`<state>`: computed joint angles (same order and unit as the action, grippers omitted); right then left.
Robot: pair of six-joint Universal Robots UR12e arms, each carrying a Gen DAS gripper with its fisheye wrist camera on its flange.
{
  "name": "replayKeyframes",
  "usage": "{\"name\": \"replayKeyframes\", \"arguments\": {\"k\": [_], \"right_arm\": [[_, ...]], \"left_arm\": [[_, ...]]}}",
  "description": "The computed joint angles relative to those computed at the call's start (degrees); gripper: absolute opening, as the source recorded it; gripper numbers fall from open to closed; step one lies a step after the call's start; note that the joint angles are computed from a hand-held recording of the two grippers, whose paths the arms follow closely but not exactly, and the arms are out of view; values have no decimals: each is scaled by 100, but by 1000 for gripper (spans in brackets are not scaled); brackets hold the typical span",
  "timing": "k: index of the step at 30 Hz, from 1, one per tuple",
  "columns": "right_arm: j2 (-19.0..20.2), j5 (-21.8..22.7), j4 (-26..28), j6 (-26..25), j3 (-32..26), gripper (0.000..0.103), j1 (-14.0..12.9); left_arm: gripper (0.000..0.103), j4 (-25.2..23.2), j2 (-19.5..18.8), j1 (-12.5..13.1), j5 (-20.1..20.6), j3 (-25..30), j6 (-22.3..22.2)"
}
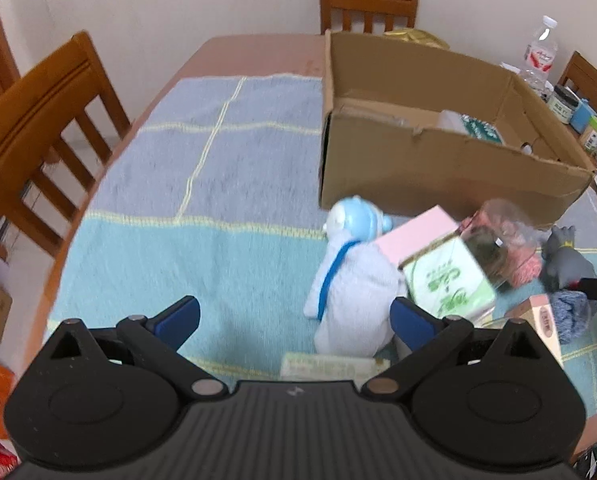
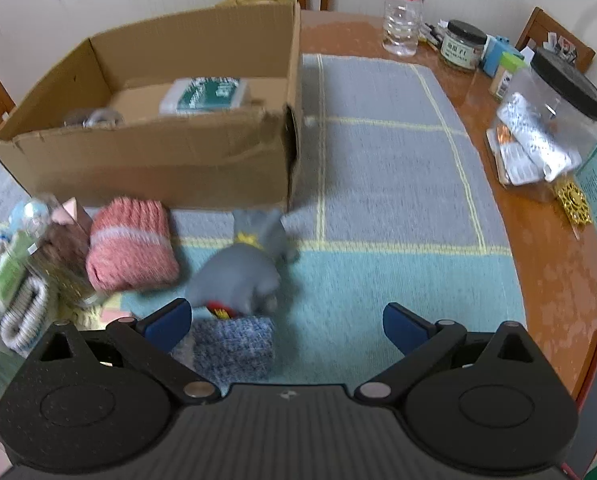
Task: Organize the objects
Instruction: 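Move the left tool to the C&S tissue pack while the right tool approaches the blue sock, then close the left tool on the tissue pack while the right tool grasps the blue sock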
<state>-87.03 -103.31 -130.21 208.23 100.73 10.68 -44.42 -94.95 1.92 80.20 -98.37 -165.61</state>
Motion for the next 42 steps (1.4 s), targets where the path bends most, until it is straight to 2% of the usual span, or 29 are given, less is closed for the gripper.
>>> {"name": "replayKeyframes", "arguments": {"k": [3,6,9,11,15,20,22,24,28,32,36,39,42], "right_arm": [[-49,6,36,5,67,103,-3],[-114,-30,141,-75,128,103,47],[-204,-60,171,-140,238,103,97],[-294,23,9,-120,354,103,81],[-373,100,49,28,386,103,67],[-436,53,112,9,410,103,126],[-488,49,22,-41,460,103,135],[-549,93,-180,-98,527,103,133],[-611,461,-622,-393,645,103,91],[-627,827,-662,-905,732,103,56],[-639,937,-570,-1335,846,103,49],[-591,1015,-600,-1356,918,103,20],[-482,827,-762,-1422,941,103,91]], "left_arm": [[101,-15,9,-18,190,-81,-88],[101,-20,59,16,163,-181,-1],[102,17,145,113,-85,-317,-8],[102,-24,184,161,-166,-358,-59],[102,-151,238,240,-312,-396,-108],[102,-262,386,305,-392,-552,-51],[102,-265,437,274,-266,-615,-1],[102,-218,510,266,-267,-700,95],[102,-97,571,207,-304,-824,266],[102,81,552,116,-165,-909,557],[102,179,518,103,-171,-943,880],[102,302,435,110,-163,-931,1030],[102,335,368,103,-156,-901,1224]]}}
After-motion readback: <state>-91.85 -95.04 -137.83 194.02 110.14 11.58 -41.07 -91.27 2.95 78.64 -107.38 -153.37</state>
